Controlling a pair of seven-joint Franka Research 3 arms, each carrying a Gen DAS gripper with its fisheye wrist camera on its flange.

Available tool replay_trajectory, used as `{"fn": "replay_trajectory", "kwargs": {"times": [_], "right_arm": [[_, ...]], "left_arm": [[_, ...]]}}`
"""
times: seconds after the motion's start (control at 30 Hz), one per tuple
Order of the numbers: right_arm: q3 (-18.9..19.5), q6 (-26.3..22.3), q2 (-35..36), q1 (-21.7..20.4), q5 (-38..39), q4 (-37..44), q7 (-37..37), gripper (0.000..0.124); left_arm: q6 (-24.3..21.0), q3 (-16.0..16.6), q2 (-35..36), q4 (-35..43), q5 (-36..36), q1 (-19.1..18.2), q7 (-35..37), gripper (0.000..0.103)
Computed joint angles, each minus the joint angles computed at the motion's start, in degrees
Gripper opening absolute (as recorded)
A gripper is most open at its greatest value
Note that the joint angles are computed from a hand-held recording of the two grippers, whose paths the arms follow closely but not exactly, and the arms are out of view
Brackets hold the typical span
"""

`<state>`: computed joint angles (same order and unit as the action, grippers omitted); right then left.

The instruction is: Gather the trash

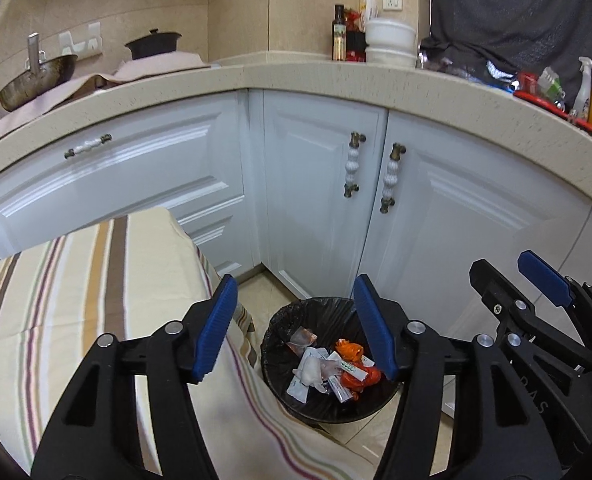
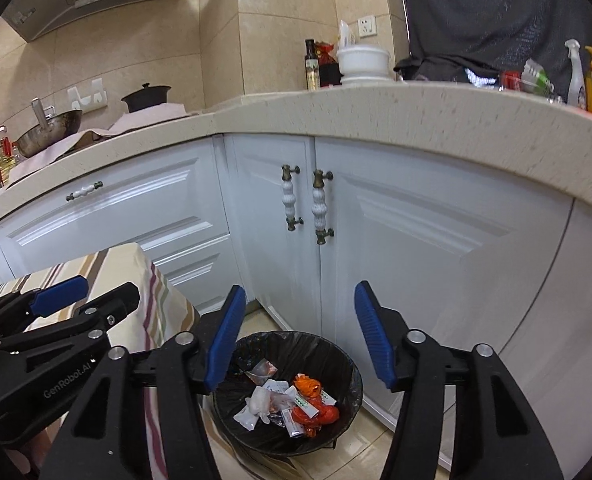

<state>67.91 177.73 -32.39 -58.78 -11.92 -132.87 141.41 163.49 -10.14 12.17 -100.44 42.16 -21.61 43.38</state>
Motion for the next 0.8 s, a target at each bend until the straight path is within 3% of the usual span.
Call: {"fn": "replay_trajectory", "kwargs": {"times": [0.23, 0.5, 0.8], "right_arm": [[-5.3, -3.8, -2.6, 7.5, -0.3, -1.0, 1.6, 0.065], [-12.3, -7.3, -5.6, 16.3, -3.7, -2.8, 4.9, 0.071], [-17.4, -11.8, -9.3, 23.6, -8.1, -4.2, 9.0, 0.074]], "left_arm": [[2.3, -0.1, -7.8, -7.3, 4.8, 1.6, -4.7, 0.076], [4.7, -2.9, -15.8, -14.8, 7.5, 6.3, -6.9, 0.085], [6.4, -5.6, -22.1, -20.5, 3.0, 10.1, -4.9, 0.090]]}}
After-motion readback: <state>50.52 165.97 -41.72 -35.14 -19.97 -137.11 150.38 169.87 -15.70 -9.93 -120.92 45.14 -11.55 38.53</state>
